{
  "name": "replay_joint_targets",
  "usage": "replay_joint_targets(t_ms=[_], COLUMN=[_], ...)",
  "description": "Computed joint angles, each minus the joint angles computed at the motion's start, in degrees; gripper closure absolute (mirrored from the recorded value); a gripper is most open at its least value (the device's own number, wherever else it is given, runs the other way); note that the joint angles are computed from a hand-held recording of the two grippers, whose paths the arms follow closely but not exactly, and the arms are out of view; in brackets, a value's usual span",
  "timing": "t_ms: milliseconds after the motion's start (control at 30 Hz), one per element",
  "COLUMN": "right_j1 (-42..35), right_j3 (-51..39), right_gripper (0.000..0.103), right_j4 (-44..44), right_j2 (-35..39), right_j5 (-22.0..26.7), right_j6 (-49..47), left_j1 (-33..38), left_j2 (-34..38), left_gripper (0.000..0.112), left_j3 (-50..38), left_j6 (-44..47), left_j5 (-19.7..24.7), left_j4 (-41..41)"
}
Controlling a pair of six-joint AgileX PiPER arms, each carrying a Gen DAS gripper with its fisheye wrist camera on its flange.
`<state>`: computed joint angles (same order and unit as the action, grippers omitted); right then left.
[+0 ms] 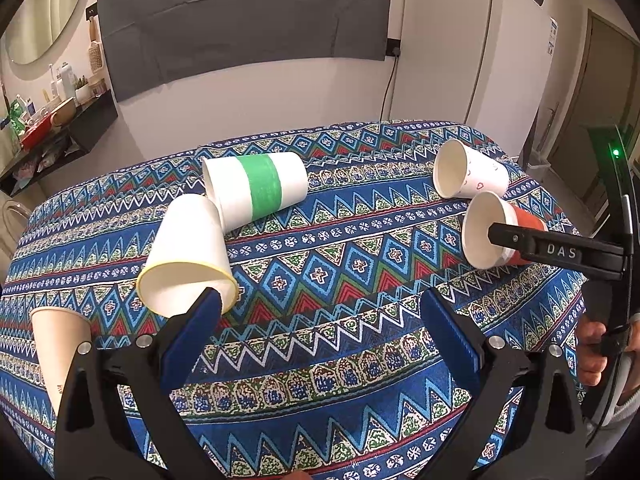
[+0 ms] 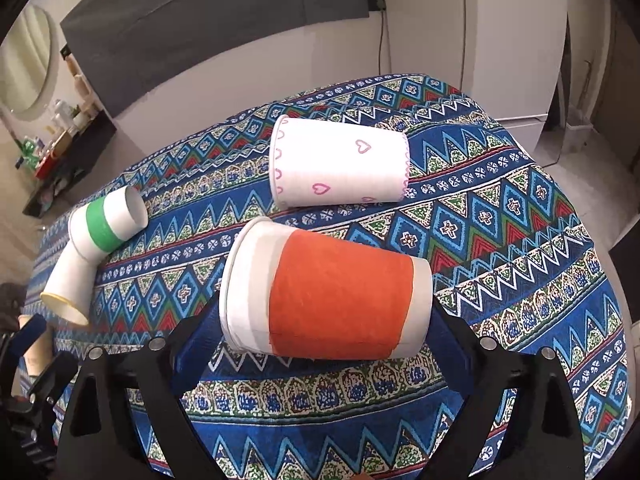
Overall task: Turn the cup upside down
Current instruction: 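Move the right tool toward the orange-banded cup lying on its side, then close the right tool around the orange-banded cup's body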
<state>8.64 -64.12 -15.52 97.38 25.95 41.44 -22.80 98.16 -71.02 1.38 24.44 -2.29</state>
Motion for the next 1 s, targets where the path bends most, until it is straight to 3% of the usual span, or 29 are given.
replay_joint_targets(t_ms=[467, 1000], right_j1=[10.3, 30.0], right_j3=[3.3, -0.8], right_gripper=[0.015, 0.015], right_j4=[-6.5, -17.5], right_j2=[-6.3, -3.2], right_j5=[1.7, 7.4], right_j6=[7.8, 24.8], left_j1=[3.8, 23.4], left_j2=[-11.5, -27.5], left_gripper=[0.015, 0.015], left_j3=[9.3, 21.5], left_j6=[0.5, 30.1], left_j5=[-0.8, 4.6], left_j4=[1.1, -21.6])
